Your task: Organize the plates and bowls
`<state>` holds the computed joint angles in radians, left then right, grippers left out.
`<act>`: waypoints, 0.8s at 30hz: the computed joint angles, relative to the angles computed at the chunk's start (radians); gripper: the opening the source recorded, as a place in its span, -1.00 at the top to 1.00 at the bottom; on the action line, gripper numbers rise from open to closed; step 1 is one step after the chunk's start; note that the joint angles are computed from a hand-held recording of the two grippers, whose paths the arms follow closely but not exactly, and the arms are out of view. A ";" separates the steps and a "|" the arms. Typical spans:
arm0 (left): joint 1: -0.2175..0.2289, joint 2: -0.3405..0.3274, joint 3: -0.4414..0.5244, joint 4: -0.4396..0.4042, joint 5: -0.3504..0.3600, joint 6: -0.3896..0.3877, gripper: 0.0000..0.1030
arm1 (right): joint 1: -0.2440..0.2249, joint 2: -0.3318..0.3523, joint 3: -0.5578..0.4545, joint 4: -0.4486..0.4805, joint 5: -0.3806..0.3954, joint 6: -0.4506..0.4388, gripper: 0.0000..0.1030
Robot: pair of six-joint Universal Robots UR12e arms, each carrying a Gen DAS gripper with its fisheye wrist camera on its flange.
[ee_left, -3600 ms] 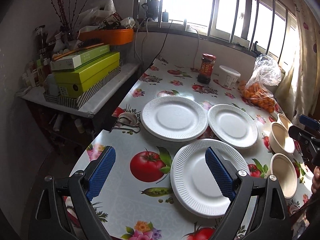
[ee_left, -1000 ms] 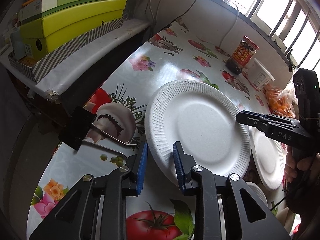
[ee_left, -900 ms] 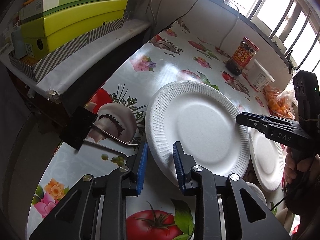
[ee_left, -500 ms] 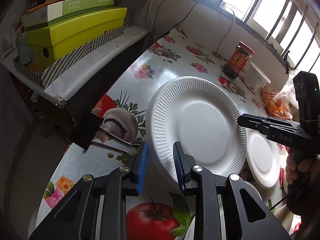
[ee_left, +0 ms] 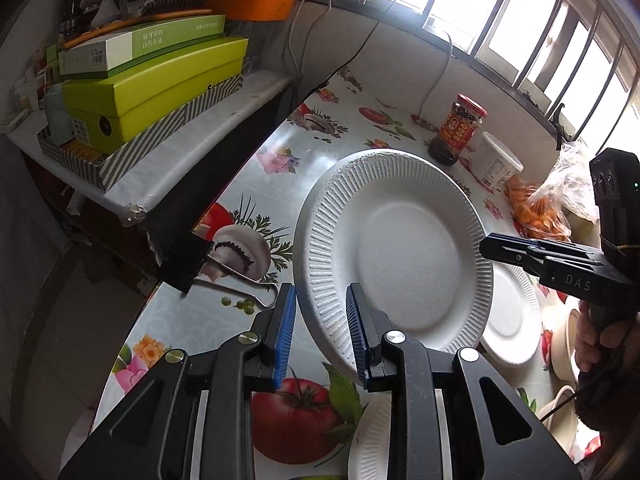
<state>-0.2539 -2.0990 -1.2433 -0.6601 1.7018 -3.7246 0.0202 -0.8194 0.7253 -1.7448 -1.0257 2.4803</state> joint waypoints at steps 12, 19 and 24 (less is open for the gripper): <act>-0.022 0.031 -0.044 -0.008 -0.012 0.011 0.48 | -0.024 -0.093 0.144 -0.025 0.005 -0.025 0.70; -0.038 0.048 -0.075 -0.016 -0.022 0.012 0.48 | -0.035 -0.140 0.220 -0.040 -0.012 -0.044 0.70; -0.050 0.059 -0.092 -0.016 -0.021 0.011 0.48 | -0.044 -0.170 0.270 -0.039 -0.017 -0.051 0.70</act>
